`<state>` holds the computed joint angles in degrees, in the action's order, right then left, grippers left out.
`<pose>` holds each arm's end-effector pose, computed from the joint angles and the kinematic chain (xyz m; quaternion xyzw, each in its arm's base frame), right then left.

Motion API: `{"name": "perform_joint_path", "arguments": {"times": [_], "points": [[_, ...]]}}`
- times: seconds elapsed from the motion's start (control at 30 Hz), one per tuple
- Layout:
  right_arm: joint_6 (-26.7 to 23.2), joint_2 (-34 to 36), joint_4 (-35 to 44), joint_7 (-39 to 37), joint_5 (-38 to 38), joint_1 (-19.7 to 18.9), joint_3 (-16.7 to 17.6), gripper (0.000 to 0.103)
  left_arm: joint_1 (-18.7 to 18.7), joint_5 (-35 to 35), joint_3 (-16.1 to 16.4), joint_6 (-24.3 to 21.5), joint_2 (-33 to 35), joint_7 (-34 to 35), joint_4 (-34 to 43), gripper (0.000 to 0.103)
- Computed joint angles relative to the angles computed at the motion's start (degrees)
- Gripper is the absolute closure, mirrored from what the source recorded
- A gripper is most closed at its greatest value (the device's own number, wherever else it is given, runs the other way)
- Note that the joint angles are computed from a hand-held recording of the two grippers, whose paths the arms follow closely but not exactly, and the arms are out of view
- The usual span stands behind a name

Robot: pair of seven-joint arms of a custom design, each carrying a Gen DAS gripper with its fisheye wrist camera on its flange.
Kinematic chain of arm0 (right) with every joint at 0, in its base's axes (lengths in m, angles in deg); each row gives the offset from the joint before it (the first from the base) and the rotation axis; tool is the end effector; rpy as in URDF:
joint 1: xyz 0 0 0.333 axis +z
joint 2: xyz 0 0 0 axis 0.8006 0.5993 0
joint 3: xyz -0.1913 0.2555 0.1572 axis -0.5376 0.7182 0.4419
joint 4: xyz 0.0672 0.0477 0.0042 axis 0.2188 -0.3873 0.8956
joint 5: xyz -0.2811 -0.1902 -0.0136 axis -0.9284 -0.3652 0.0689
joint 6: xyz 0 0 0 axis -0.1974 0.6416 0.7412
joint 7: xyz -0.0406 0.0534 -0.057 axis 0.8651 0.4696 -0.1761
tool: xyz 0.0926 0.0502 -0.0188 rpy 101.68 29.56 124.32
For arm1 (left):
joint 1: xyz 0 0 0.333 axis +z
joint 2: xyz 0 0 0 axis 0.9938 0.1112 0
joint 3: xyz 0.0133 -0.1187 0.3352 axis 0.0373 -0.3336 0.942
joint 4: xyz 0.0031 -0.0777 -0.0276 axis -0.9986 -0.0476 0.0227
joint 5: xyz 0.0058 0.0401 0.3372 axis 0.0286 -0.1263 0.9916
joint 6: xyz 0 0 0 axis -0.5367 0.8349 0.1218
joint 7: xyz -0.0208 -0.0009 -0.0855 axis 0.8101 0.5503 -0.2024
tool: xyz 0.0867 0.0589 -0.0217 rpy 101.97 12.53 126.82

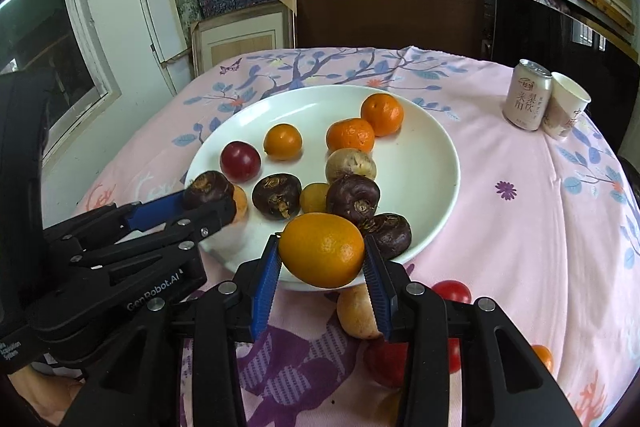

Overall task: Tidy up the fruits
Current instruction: 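Carry the orange and water chestnut to the plate and open both tools, then grasp an orange with the right tool while the left tool grasps a red plum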

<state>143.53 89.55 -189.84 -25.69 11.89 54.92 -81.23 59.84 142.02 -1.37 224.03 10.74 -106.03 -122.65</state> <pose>0.5883 0.0408 0.3106 -0.8412 0.3916 -0.0929 0.3612 0.5294 -0.3082 0.2928 -0.7958 0.4804 -0.2465 0.2743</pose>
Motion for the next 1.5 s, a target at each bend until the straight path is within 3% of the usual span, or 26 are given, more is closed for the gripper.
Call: {"name": "perform_joint_path", "arguments": {"times": [0.2, 0.37, 0.6, 0.8, 0.97, 1.3, 1.33, 1.4, 1.5], "points": [[1.15, 0.48, 0.57, -0.72, 1.58, 0.16, 0.42, 0.057, 0.55, 4.21, 0.81, 1.67, -0.08, -5.42, -0.83, 0.052], [-0.96, -0.89, -0.18, -2.7, 3.12, -1.07, -0.05, 0.044, 0.48, 7.4, 0.19, -0.2, -0.97, -9.06, -1.74, 0.028], [-6.83, -3.51, -3.44, -2.73, 2.74, -3.89, -2.69, 0.044, -1.4, 8.23, -1.35, -5.33, -1.72, -8.98, -1.7, 0.027], [-8.57, -4.29, -5.45, -5.26, 4.73, -6.3, -4.8, 0.044, -2.71, 7.76, -2.5, -5.05, -0.9, -6.27, 0.22, 0.024], [-7.88, -3.32, -5.56, -5.1, 4.77, -7.22, -5.73, 0.044, -3.87, 6.19, -2.85, -4.21, -0.28, -3.85, 1.19, 0.014], [-3.5, -0.52, -6.17, -2.85, -1.51, -6.29, -4.7, 0.044, -4.64, 3.63, -2.05, -0.16, 1.36, -2.61, 1.88, 0.013], [-3.55, -0.34, -6.18, -2.88, -1.78, -6.29, -4.47, 0.045, -4.69, 3.67, -1.9, 0.07, 1.42, -2.77, 1.88, 0.013], [-2.98, 0.69, -5.63, -0.79, -3.84, -5.73, -4.46, 0.066, -4.56, 3.64, -1.74, 0.89, 1.57, -2.82, 1.88, 0.013], [-3.9, 0.62, -5.39, -0.73, -3.09, -6.95, -3.91, 0.067, -4.1, 3.68, -1.5, 2.72, 1.91, -2.9, 2.0, 0.013]]}}
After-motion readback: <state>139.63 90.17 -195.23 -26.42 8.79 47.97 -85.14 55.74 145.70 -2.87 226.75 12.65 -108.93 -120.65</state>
